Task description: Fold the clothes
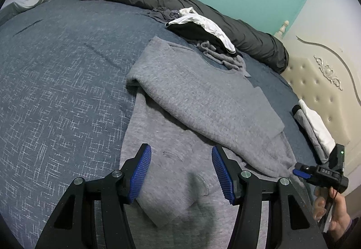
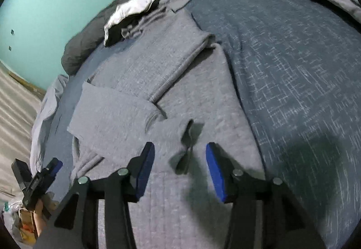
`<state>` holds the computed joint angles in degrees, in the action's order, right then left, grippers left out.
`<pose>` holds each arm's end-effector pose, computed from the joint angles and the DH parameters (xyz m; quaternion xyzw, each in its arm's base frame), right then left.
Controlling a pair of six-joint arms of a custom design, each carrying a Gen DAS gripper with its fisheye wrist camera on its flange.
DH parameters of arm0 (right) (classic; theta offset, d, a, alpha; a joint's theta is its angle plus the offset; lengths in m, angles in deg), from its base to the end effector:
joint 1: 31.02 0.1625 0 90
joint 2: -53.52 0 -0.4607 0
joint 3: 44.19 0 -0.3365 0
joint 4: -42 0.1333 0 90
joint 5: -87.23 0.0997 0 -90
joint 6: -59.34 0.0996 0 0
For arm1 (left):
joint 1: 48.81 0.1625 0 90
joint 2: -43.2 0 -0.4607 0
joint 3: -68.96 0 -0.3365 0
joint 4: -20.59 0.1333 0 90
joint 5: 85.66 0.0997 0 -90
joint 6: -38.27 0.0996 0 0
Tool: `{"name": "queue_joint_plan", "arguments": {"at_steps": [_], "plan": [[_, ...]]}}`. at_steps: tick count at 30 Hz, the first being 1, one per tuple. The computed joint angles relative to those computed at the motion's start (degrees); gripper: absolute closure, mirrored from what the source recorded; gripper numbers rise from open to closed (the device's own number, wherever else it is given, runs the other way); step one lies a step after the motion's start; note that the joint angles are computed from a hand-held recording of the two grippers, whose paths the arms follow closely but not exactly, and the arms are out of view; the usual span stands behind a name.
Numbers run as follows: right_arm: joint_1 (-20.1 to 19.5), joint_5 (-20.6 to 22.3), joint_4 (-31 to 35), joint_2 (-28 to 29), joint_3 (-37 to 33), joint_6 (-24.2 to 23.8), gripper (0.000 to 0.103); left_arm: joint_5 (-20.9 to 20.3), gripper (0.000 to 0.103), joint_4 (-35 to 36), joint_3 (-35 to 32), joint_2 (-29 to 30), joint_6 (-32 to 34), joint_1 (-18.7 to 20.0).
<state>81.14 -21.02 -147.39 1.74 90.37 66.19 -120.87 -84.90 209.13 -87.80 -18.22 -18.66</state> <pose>0.2643 -0.3782 0.1285 0.1074 -0.9713 0.1774 0.1162 -0.0092 -0.2536 0.4105 0.0006 0.8869 -0.4161 0.2007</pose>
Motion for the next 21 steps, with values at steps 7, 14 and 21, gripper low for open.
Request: {"name": "queue_joint_plan", "arguments": {"at_steps": [7,14,21], "plan": [[-1.09,2.21,0.5,2.72,-1.54,-0.08,0.054,0.17,0.043,-0.8,-0.52,0.18,1.25,1.51],[0.93,-0.06,2.51,3.82,-3.01,-2.69,0.095,0.05,0.043,0.01,-1.4,0.01,0.69,3.7],[3.36,2.52,1.39,-1.33,-1.08,-2.16,0.097,-0.25,0.043,0.77,-1.77,-0.09,0.14,5.05]]}}
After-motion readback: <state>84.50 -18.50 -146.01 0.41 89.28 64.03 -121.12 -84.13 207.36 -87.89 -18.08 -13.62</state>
